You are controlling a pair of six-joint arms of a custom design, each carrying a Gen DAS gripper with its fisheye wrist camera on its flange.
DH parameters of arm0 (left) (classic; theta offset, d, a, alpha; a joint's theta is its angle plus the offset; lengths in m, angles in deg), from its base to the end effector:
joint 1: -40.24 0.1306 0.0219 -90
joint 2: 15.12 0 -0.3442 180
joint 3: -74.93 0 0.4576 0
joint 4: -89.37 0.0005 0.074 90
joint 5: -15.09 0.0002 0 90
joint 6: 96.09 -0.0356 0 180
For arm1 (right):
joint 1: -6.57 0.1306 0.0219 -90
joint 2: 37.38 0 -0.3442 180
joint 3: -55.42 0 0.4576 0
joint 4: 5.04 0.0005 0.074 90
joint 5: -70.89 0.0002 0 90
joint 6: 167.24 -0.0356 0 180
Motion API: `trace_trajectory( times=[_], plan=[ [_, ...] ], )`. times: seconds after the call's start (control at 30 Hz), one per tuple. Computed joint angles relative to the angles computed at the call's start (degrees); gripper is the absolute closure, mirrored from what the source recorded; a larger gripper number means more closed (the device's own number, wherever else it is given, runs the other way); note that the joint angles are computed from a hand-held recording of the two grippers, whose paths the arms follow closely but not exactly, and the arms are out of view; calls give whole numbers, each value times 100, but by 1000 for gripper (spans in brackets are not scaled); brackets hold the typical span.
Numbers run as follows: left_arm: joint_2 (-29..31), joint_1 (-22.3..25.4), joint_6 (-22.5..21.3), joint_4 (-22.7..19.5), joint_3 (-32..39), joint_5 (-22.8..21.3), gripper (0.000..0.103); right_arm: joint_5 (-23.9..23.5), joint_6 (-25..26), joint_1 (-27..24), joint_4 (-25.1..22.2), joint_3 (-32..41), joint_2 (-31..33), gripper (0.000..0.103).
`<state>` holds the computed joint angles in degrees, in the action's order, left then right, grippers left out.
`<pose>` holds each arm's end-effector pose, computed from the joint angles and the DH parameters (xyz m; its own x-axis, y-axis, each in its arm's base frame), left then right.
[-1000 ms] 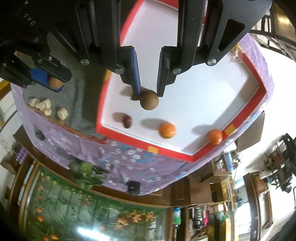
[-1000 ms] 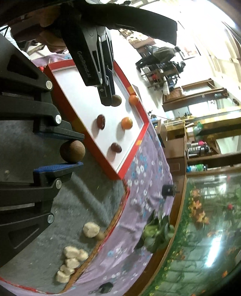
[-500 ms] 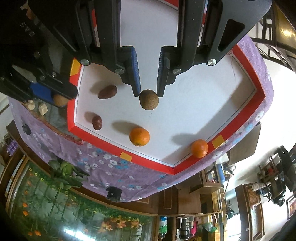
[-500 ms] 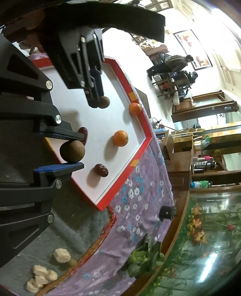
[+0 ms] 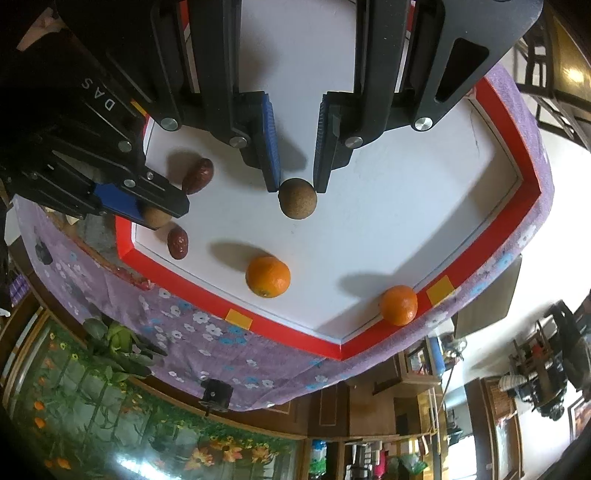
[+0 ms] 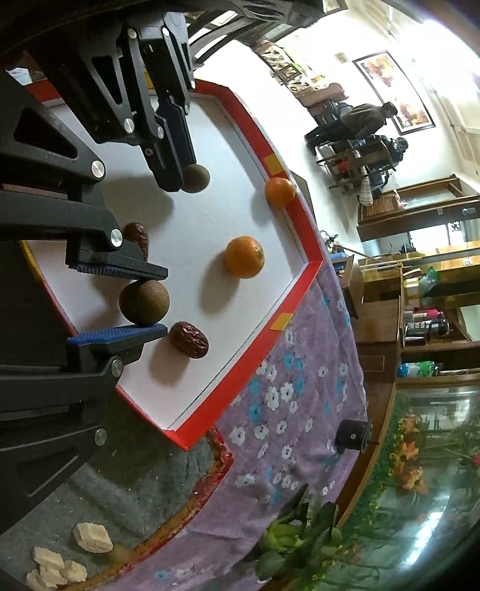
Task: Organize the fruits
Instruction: 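Carry both kiwis into the white tray and open both tools, then move both open tools back over the cream pieces on the felt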
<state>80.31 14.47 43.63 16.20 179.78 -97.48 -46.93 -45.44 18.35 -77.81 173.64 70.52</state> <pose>0.5037 -0.2286 0.4522 -0.7118 -0.4386 -0.5486 -0.4555 0.8828 -0.1149 0.6100 0.1437 0.4465 -0.5312 -0.5868 -0.6111 -0.7904 0.6030 0.1079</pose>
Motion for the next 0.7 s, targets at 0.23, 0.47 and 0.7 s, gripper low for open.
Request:
trace_trajectory(
  times=[0.23,0.47,0.7],
  plan=[
    [-14,-10,96,-15,12,-12,59,-341,-107,-127,-66,-9,-33,61],
    [71,-162,144,-191,196,-366,49,-496,-62,-363,176,-396,-466,60],
    [260,-407,5,-221,542,-624,49,-544,-110,-697,204,-597,-743,57]
  ],
)
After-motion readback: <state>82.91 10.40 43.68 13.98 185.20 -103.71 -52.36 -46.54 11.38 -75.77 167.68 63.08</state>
